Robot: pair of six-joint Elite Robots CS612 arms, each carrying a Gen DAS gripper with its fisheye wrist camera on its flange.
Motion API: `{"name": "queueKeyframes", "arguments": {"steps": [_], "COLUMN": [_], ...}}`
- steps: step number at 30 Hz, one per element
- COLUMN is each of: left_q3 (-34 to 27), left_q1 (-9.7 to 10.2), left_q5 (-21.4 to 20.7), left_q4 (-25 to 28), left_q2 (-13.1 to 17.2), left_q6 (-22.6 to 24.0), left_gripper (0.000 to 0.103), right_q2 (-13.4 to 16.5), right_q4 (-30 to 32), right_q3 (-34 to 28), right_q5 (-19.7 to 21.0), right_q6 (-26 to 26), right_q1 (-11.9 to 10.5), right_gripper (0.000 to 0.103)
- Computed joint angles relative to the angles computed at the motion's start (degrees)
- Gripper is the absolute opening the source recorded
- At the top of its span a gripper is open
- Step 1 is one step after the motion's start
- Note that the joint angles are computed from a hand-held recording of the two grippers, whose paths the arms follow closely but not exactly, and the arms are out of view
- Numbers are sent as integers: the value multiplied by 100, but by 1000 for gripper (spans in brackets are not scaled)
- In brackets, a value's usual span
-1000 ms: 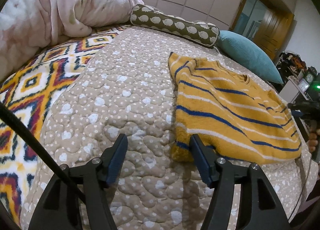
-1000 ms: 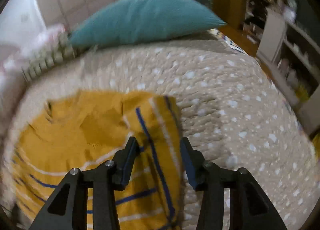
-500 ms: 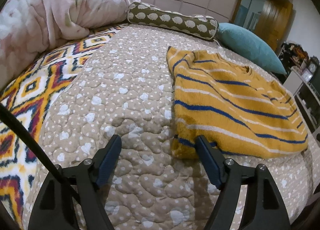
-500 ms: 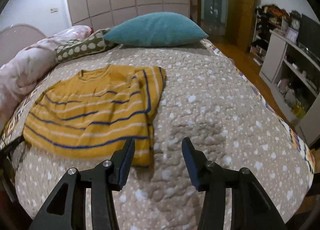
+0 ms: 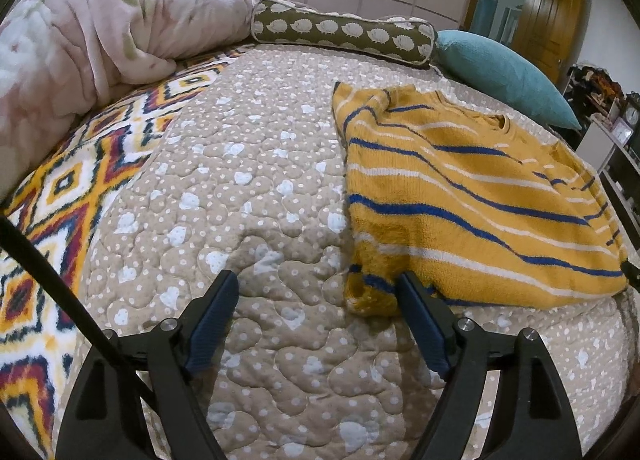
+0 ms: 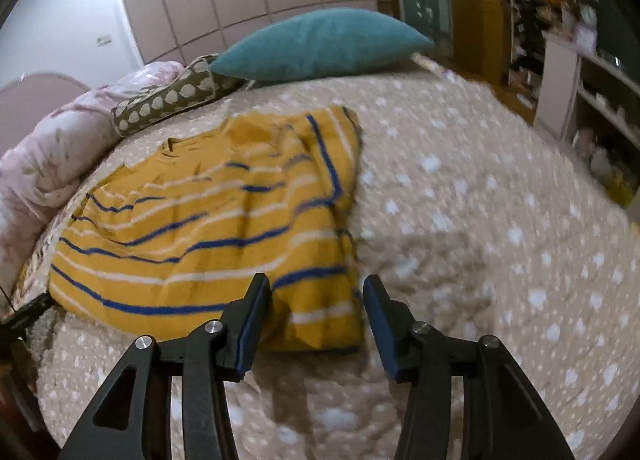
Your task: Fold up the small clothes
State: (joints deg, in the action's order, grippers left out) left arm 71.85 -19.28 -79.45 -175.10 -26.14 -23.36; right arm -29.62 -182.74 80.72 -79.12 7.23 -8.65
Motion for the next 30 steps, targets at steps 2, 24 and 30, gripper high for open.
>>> {"name": "queueKeyframes", "arguments": {"steps": [2,24,30], "left_q3": [-6,36,41], "left_q1": [-3,-11,-15], "left_q5": [16,73,94], "left_q4": [18,30,43], "left_q2": [0,-31,-36], "left_q6": [5,-28,-24], "left_gripper": [81,85,85], "right_q2": [-40,90,92], "right_q4": [-153,-979,-990], "right_q3": [149,456,456], "right_q5": [99,30,33], "right_q6": [126,148,153], "right_q1": [-53,-86,-86], "right_gripper": [54,68,69]}}
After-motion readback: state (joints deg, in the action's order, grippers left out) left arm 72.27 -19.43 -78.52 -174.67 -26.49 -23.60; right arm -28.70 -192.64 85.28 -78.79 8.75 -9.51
